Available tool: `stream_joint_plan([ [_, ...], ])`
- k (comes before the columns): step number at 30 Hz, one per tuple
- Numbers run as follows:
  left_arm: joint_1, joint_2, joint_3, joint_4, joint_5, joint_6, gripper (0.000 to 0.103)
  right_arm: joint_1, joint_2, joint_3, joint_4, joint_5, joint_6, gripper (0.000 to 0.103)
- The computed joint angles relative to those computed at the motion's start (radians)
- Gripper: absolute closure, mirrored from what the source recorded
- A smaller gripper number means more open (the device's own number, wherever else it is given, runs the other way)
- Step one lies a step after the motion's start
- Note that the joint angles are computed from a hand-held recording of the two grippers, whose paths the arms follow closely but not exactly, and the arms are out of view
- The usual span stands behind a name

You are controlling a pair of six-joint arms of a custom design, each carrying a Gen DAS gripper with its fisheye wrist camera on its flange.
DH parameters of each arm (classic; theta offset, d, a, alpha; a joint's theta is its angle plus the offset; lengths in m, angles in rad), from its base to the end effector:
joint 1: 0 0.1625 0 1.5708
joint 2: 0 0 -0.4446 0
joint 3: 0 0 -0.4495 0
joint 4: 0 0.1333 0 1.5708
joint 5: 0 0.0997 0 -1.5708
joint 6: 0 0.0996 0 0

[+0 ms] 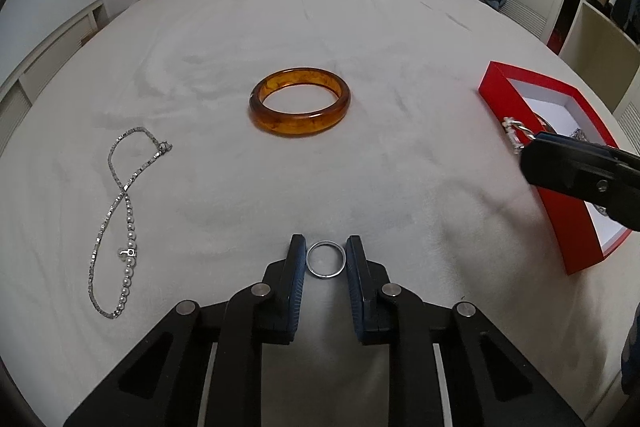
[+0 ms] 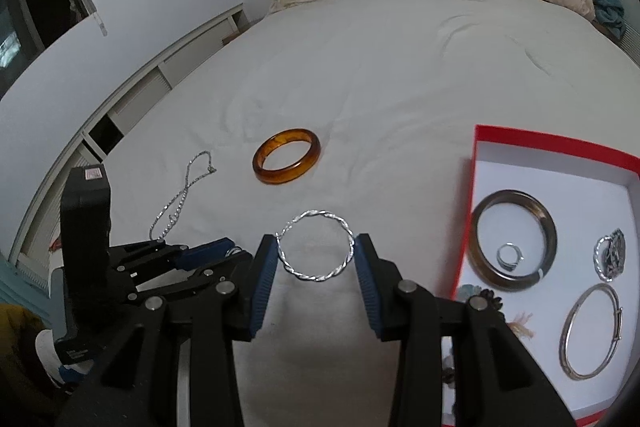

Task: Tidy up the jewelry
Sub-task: 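Carry the small ring and twisted hoop over the red box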

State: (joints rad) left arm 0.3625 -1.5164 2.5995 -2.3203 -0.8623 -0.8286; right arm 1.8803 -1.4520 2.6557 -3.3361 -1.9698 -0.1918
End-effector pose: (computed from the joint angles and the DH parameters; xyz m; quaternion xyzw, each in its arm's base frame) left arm -0.2142 -0.2931 0.1052 0.2311 0.8974 -0.2095 0.3120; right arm 0.1959 -0.3020 0.1598 0.1804 -0.9260 0.2824 0.1741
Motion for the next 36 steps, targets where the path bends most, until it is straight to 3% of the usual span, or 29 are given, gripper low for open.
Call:
stream_joint_plan([
  [15,-0.077,-0.003,-0.033,0.010,-0.018,-0.023,0.083,0.011,-0.197,0.050,0.060,-0.040,0.032,0.066],
  [21,-0.101,0.095,-0.087,-0.106,-0.055,0.041,0.083,-0.016,-0.344,0.083,0.114,-0.074,0.032,0.066],
  [25,-0.108,0.185,-0.125,-0.215,-0.100,0.104,0.083,-0.065,-0.491,0.107,0.192,-0.106,0.011,0.066],
  [30,-0.110,0.295,-0.170,-0.317,-0.164,0.171,0.083,-0.181,-0.662,0.135,0.294,-0.106,-0.038,0.066],
  [36,-0.111,0.426,-0.223,-0.405,-0.256,0.243,0.083,-0.305,-0.714,0.150,0.343,-0.070,-0.120,0.066],
])
